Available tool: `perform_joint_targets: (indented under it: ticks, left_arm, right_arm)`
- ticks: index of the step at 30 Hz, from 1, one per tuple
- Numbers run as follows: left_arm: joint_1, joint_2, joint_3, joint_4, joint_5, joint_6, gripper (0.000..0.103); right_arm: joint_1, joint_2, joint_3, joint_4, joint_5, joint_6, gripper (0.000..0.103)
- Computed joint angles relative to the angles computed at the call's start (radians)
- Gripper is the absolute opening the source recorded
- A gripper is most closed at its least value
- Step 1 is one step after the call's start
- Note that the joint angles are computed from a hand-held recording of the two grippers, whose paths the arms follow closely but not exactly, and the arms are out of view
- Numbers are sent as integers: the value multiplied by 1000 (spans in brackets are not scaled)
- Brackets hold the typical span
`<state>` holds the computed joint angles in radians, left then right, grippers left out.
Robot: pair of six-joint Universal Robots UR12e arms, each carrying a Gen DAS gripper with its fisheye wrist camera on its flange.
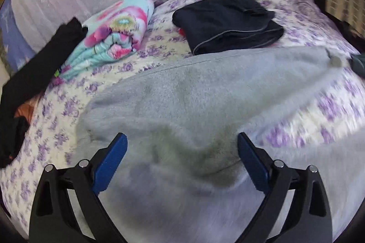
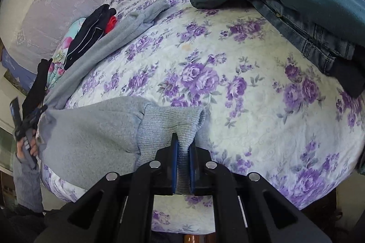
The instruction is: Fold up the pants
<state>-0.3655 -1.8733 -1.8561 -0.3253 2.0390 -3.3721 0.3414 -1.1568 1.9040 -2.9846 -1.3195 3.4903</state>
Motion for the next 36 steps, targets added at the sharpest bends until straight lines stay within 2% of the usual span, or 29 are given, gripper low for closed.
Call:
perform_joint_targets:
  ticks: [2,4,7,10,13,14,16,18,19,23,26,27,28,30,31,32,33,34,36]
  left_arm:
    - [-23,33,-57,31,89,47,94]
    - [-23,59,-95,44,97,67,94]
    - [-8,73,-103,-22,124,14,94]
    - [7,80,-114,-44,145,-13,94]
    - [37,109,-152,-105,171,-113,94]
    - [64,142,-183,-126,132,-180,94]
    - [105,199,-236,-143,57,-268,94]
    - [149,260,-306,-99,-86,-312,93]
    - [158,275,-326,-81,-127,-325,93]
    - [167,283,-351,-40,-170,-364,93]
    - [189,261,-353,-9,-232,-364,94]
    - [194,245,-347,-4,-246,-370,97]
    - [193,226,-336,-9,-239,-395,99]
    - [180,207,-317,-12,-194,-396,99]
    - [177,206,-314,-2,-186,-393,90]
    - [180,211,-320,18,-199,-407,78]
    - [187,219,-326,23,-224,-416,62]
    - [190,228,-332,27,-238,-427,52]
    - [182,241,-341,38,-233,-438,44]
  right_arm:
    - [-5,6,3,-15,18,15,9]
    - [-9,13,2,-25,36,31,9]
    - [-7,15,-3,-27,34,39,9]
    - [-3,9,-1,-19,21,34,10]
    - [-4,10,1,-22,24,42,10]
    - [-4,11,1,-22,25,43,10]
    - [-6,14,-3,-18,32,46,10]
    - [-8,15,-6,-13,37,44,10]
    - [-8,15,-7,-10,37,41,10]
    - [-5,15,-7,-14,28,39,10]
    - [-5,16,-3,-24,26,43,10]
    - [-6,15,-3,-24,28,41,10]
    - [-6,15,-2,-24,28,42,11]
    - [-4,15,1,-33,23,45,11]
    - [-4,14,3,-40,22,47,10]
    - [-4,14,6,-47,21,51,10]
    - [-4,14,8,-54,21,56,10]
    - [-4,13,8,-54,20,56,10]
    - [-3,12,5,-51,18,47,9]
